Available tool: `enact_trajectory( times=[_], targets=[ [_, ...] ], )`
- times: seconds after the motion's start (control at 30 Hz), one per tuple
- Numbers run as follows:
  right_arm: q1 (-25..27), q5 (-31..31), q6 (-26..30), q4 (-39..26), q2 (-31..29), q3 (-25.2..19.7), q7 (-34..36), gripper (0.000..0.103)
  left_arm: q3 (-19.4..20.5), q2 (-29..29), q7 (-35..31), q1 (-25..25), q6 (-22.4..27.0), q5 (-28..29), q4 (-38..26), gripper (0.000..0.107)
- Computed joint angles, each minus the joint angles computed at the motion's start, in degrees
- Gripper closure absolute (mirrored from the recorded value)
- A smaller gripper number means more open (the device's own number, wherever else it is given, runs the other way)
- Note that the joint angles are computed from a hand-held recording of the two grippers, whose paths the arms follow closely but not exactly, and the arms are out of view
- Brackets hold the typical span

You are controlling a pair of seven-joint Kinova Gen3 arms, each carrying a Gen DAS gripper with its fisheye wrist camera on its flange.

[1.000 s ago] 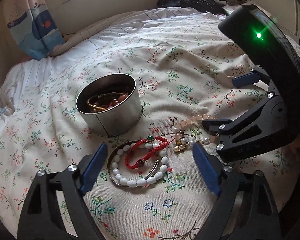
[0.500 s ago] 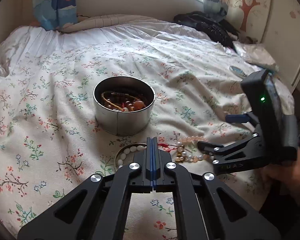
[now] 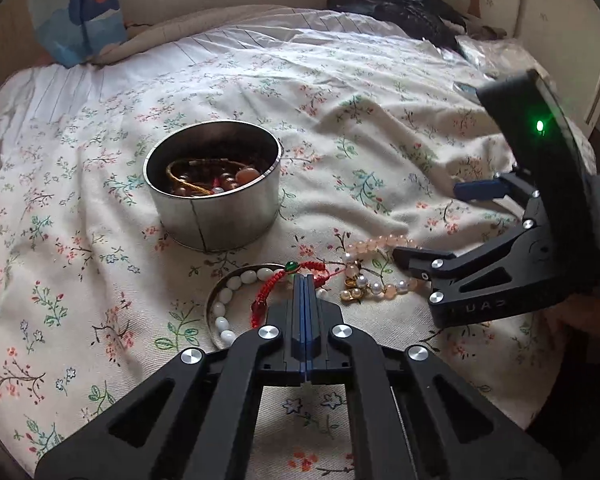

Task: Organize jewelry
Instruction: 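Grasp the red string bracelet with the left tool, then grasp the peach bead strand with the right tool while the left tool holds the red bracelet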

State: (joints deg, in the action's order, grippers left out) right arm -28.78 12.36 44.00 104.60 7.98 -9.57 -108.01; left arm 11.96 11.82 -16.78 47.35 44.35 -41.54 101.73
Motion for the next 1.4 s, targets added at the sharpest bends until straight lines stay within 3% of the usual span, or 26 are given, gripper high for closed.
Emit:
enact_trajectory(
  times=[0.1, 0.17, 0.27, 0.37, 0.43, 0.47, 0.5, 0.53, 0.6, 0.67, 0.73, 0.87, 0.93, 1.0, 1.07, 1.2, 1.33, 1.4],
  targets=[
    [-0.02, 0.02, -0.01, 0.00, 0.02, 0.02, 0.00, 0.007, -6.68, -4.25, 6.99, 4.44, -5.29, -1.63, 4.51, 0.107],
    [-0.03, 0.00, 0.00, 0.00, 0.03, 0.02, -0.01, 0.007, -8.43, -6.57, 11.65, 5.50, -8.55, -4.34, 7.28, 0.107],
    [-0.16, 0.26, -0.05, 0.05, -0.01, 0.02, -0.24, 0.007, -3.45, -8.17, 15.75, 0.77, -9.06, -7.56, 8.84, 0.107],
    [-0.11, 0.12, 0.01, -0.01, 0.03, 0.01, -0.15, 0.007, 4.49, -6.08, 11.49, -6.22, -8.09, -5.71, 6.88, 0.103],
    [-0.14, 0.17, 0.01, 0.01, 0.02, 0.01, -0.22, 0.007, 7.79, -1.93, 6.83, -6.95, -3.72, -5.26, 3.17, 0.079],
    [-0.17, 0.21, 0.01, 0.01, 0.03, 0.01, -0.27, 0.007, 7.88, 0.01, 4.50, -5.92, -1.39, -5.43, 1.34, 0.055],
    [-0.19, 0.25, 0.00, 0.03, 0.04, 0.01, -0.29, 0.007, 8.15, 1.75, 2.17, -5.28, 0.94, -5.49, -0.44, 0.052],
    [-0.19, 0.25, 0.00, 0.03, 0.04, 0.01, -0.29, 0.007, 9.18, 3.24, -0.07, -5.70, 3.28, -4.62, -2.14, 0.053],
    [-0.28, 0.45, 0.16, -0.01, 0.01, 0.01, -0.44, 0.007, 13.62, 4.84, -1.90, -9.72, 5.43, -2.39, -3.57, 0.105],
    [-0.45, 0.95, 0.47, -0.12, -0.04, 0.02, -0.66, 0.007, 18.60, 3.84, -0.10, -14.22, 4.44, -3.49, -1.94, 0.106],
    [-0.63, 1.44, 0.64, -0.13, -0.13, 0.00, -1.00, 0.007, 20.07, 1.42, 4.53, -16.15, 0.50, -6.05, 1.42, 0.106],
    [-1.13, 2.85, 0.63, 0.08, -0.64, -0.04, -2.21, 0.007, 13.39, -6.76, 13.85, -14.18, -8.83, -7.81, 8.03, 0.106],
    [-1.75, 4.54, 0.14, 0.60, -1.24, -0.23, -3.61, 0.007, 8.08, -10.78, 18.51, -11.40, -13.49, -9.03, 11.36, 0.106],
    [-2.33, 6.34, -1.82, 1.83, -2.59, -0.79, -4.35, 0.007, 5.74, -13.63, 23.17, -11.20, -17.36, -11.28, 14.28, 0.106],
    [-4.47, 6.55, -3.55, 2.77, -3.62, 0.37, -3.22, 0.007, 5.91, -14.41, 27.83, -11.57, -17.87, -14.32, 15.36, 0.106],
    [-6.15, 0.20, -5.06, 2.45, -3.32, 2.87, 5.27, 0.007, 3.34, -12.89, 35.16, -7.00, -14.58, -20.98, 15.27, 0.106],
    [3.39, -9.12, -11.34, 4.82, -6.09, -4.88, 13.90, 0.007, 6.43, -11.95, 32.89, -9.12, -12.07, -19.57, 14.08, 0.106],
    [8.70, -13.78, -11.52, 4.38, -5.46, -9.42, 18.43, 0.007, 7.23, -11.76, 31.89, -9.53, -11.17, -19.06, 13.72, 0.106]
  ],
)
